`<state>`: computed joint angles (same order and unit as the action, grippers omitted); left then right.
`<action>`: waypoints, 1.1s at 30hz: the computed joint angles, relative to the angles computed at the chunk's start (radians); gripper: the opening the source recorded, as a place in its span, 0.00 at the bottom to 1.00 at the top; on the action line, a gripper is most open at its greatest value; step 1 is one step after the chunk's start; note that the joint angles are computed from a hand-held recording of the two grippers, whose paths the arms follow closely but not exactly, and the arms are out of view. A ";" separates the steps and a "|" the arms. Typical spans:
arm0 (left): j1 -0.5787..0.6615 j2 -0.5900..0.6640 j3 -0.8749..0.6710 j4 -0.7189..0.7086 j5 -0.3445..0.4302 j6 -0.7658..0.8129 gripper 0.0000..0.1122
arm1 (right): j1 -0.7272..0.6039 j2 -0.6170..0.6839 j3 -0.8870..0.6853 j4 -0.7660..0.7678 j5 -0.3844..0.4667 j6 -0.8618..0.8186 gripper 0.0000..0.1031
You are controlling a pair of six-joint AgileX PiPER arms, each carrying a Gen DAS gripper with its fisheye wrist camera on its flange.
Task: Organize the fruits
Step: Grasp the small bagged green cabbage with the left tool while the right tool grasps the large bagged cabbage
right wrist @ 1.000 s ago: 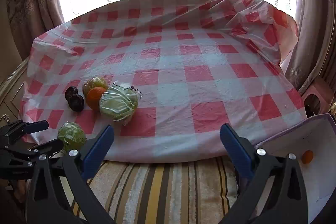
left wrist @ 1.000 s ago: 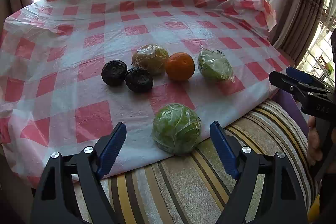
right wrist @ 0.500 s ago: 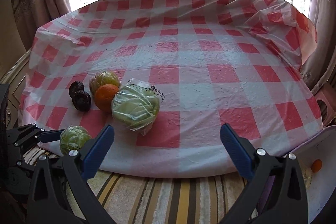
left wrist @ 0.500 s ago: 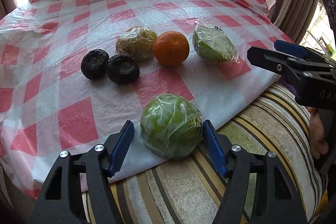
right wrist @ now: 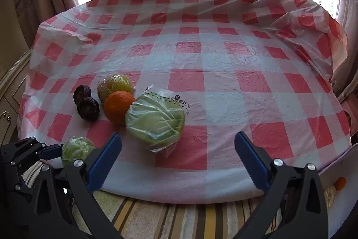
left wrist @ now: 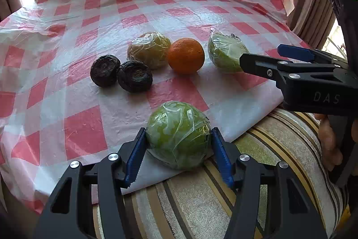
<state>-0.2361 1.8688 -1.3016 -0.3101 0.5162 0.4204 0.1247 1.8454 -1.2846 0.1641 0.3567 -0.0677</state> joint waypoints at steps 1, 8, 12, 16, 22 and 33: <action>0.007 0.002 -0.001 -0.014 -0.001 0.006 0.50 | 0.003 0.005 -0.008 -0.004 0.004 0.005 0.98; 0.050 0.001 0.001 -0.098 -0.012 0.031 0.50 | 0.019 0.040 -0.057 -0.036 0.028 0.043 0.98; 0.068 0.003 0.001 -0.130 -0.014 0.035 0.50 | 0.027 0.058 -0.084 -0.053 0.042 0.057 0.98; 0.078 0.004 0.001 -0.149 -0.016 0.039 0.50 | 0.030 0.089 -0.127 -0.054 0.068 0.064 0.98; 0.077 0.006 0.000 -0.150 -0.014 0.037 0.50 | 0.047 0.117 -0.172 -0.093 0.090 0.102 0.98; 0.080 0.008 0.000 -0.159 -0.016 0.045 0.50 | 0.046 0.157 -0.221 -0.040 0.130 0.052 0.64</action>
